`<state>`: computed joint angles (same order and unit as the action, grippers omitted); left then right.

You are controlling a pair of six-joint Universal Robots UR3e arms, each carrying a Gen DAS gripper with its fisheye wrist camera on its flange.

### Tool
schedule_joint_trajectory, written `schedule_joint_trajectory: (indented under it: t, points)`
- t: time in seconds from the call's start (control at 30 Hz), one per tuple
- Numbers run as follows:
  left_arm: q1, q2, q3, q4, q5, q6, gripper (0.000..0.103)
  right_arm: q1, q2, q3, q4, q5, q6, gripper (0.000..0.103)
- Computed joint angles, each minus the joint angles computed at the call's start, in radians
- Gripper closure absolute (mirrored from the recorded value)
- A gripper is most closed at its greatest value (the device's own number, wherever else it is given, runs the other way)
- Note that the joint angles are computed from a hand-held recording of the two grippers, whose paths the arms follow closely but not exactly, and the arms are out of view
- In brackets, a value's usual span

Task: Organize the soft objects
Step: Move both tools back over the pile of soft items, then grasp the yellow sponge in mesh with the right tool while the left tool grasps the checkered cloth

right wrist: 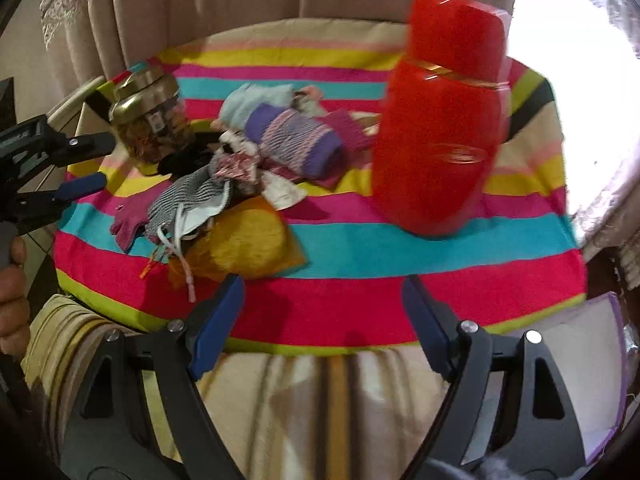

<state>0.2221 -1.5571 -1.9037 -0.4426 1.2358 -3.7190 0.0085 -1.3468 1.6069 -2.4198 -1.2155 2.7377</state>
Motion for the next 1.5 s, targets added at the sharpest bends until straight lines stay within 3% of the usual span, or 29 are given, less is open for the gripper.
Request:
schedule_joint_trajectory:
  t: [0.17,0.43,0.53,0.6,0.63,0.67,0.73,0.8,0.97,1.1,1.5]
  points:
    - [0.016,-0.119,0.073,-0.032,-0.006,0.042,0.044,0.063,0.116,-0.120,0.055,-0.041,0.046,0.020]
    - [-0.067,-0.369,0.299,-0.150,0.077,0.111,0.044,0.137,0.271,-0.269,0.144,-0.096,0.070,0.020]
    - [-0.135,-0.448,0.409,-0.226,0.120,0.182,0.029,0.140,0.294,-0.284,0.162,-0.102,0.078,0.020]
    - [-0.185,-0.487,0.468,-0.257,0.208,0.204,0.030,0.140,0.304,-0.294,0.166,-0.104,0.085,0.020]
    - [-0.203,-0.499,0.476,-0.253,0.239,0.214,0.035,0.140,0.306,-0.295,0.165,-0.103,0.088,0.020]
    - [-0.206,-0.503,0.476,-0.249,0.242,0.219,0.053,0.140,0.309,-0.299,0.167,-0.099,0.089,0.020]
    - [-0.201,-0.500,0.459,-0.246,0.245,0.211,0.070,0.142,0.321,-0.313,0.174,-0.095,0.093,0.020]
    - [-0.164,-0.463,0.385,-0.183,0.195,0.195,0.078,0.148,0.334,-0.329,0.181,-0.096,0.100,0.020]
    - [-0.038,-0.348,0.137,0.043,-0.017,0.132,0.082,0.167,0.380,-0.389,0.193,-0.083,0.121,0.020]
    - [0.034,-0.267,-0.017,0.156,-0.084,0.098,0.089,0.183,0.444,-0.478,0.232,-0.083,0.144,0.020]
    - [0.084,-0.192,-0.157,0.373,-0.027,0.035,0.096,0.256,0.614,-0.730,0.305,-0.099,0.180,0.015]
